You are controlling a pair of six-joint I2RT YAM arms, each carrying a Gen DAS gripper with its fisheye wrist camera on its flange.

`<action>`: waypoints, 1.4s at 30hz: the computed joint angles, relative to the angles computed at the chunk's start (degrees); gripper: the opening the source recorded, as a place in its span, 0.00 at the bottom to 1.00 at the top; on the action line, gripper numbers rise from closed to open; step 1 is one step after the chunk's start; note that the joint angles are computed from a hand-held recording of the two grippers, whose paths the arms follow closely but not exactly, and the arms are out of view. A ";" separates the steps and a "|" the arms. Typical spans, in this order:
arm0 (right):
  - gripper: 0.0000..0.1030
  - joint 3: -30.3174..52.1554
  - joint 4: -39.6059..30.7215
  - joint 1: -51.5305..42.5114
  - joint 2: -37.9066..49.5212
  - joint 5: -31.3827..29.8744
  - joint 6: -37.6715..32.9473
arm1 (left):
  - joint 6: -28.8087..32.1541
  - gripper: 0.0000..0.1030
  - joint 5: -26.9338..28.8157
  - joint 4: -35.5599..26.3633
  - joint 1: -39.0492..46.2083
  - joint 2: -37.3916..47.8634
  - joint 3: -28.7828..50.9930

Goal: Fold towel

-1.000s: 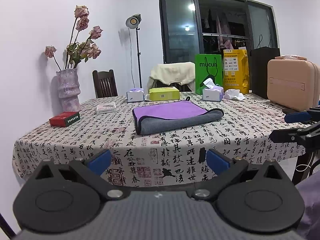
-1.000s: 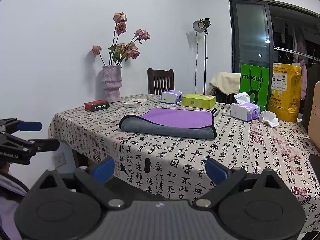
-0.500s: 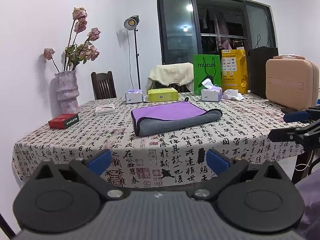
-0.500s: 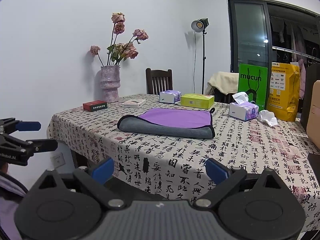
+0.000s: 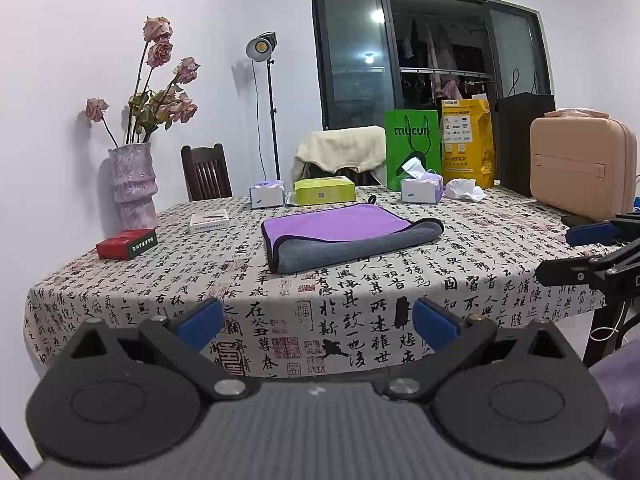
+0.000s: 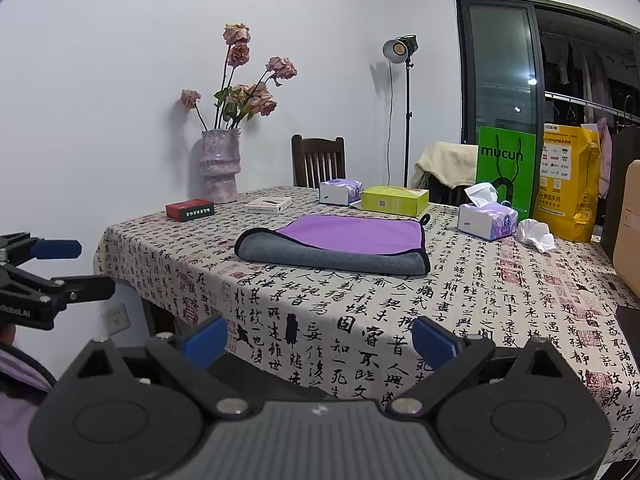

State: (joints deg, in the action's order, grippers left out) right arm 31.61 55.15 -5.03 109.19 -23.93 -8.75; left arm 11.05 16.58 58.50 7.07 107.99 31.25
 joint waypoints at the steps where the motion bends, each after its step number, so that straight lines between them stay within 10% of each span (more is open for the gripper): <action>1: 0.96 0.00 0.03 0.03 0.01 0.06 -0.01 | 0.02 1.00 0.03 0.10 0.03 0.07 -0.01; 42: 0.97 2.78 1.08 -0.23 4.35 0.07 0.44 | 2.72 1.00 -0.19 0.21 -0.55 4.52 3.42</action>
